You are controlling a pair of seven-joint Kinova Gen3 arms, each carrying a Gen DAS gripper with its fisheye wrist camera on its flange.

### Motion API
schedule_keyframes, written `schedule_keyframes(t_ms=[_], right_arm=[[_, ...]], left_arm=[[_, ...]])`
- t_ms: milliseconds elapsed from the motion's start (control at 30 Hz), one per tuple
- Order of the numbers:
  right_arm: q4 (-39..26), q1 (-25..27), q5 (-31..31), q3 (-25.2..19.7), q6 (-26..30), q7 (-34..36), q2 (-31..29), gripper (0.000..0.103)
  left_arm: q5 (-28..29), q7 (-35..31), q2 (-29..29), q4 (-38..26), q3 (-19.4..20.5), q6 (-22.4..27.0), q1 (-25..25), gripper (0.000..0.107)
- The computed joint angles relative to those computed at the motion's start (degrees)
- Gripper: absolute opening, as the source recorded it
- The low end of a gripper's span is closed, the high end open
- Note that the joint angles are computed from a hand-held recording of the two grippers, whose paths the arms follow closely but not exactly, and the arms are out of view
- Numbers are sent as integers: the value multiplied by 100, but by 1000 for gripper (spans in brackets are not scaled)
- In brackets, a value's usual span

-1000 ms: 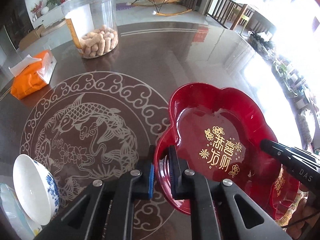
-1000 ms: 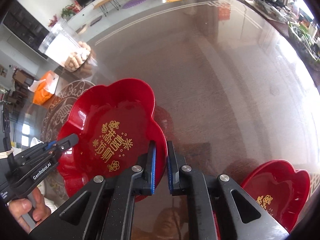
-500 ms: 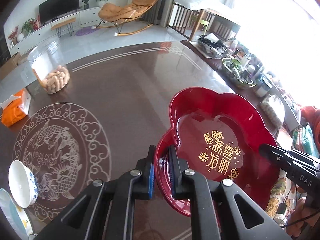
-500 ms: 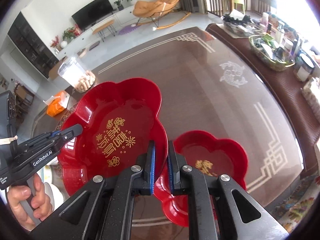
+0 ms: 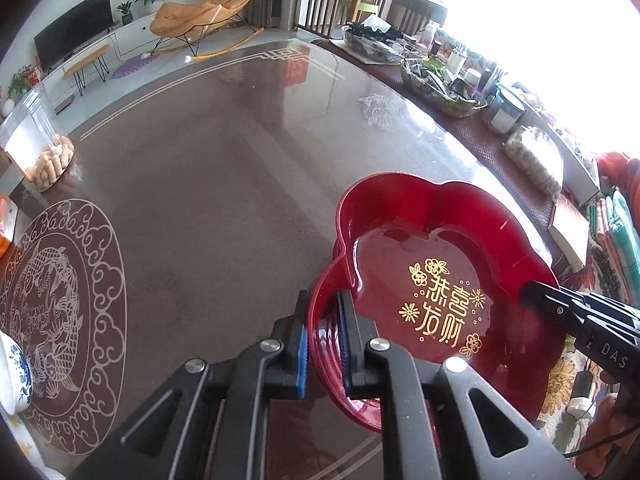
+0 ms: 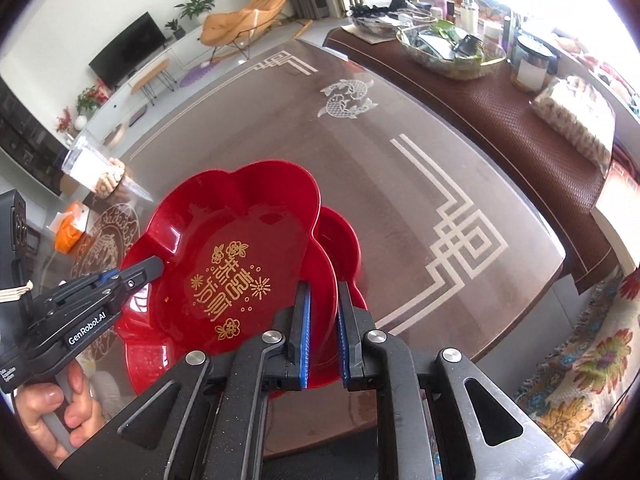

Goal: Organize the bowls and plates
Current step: 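Lift the gripped red plate off the table with both tools, then lower the red plate onto the red plate stack and open both tools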

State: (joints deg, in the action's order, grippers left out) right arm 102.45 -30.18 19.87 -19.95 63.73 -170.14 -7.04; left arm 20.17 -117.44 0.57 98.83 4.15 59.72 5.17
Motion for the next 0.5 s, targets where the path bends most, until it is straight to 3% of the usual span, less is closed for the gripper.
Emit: schedule_keyframes(t_ms=[233, 500], right_arm=[[377, 6, 8, -60, -237, -340, -39, 14], [294, -208, 372, -178, 100, -659, 93, 16]], left_arm=[[-202, 34, 55, 195, 103, -344, 153, 12], [-414, 74, 36, 343, 149, -548, 249, 14]])
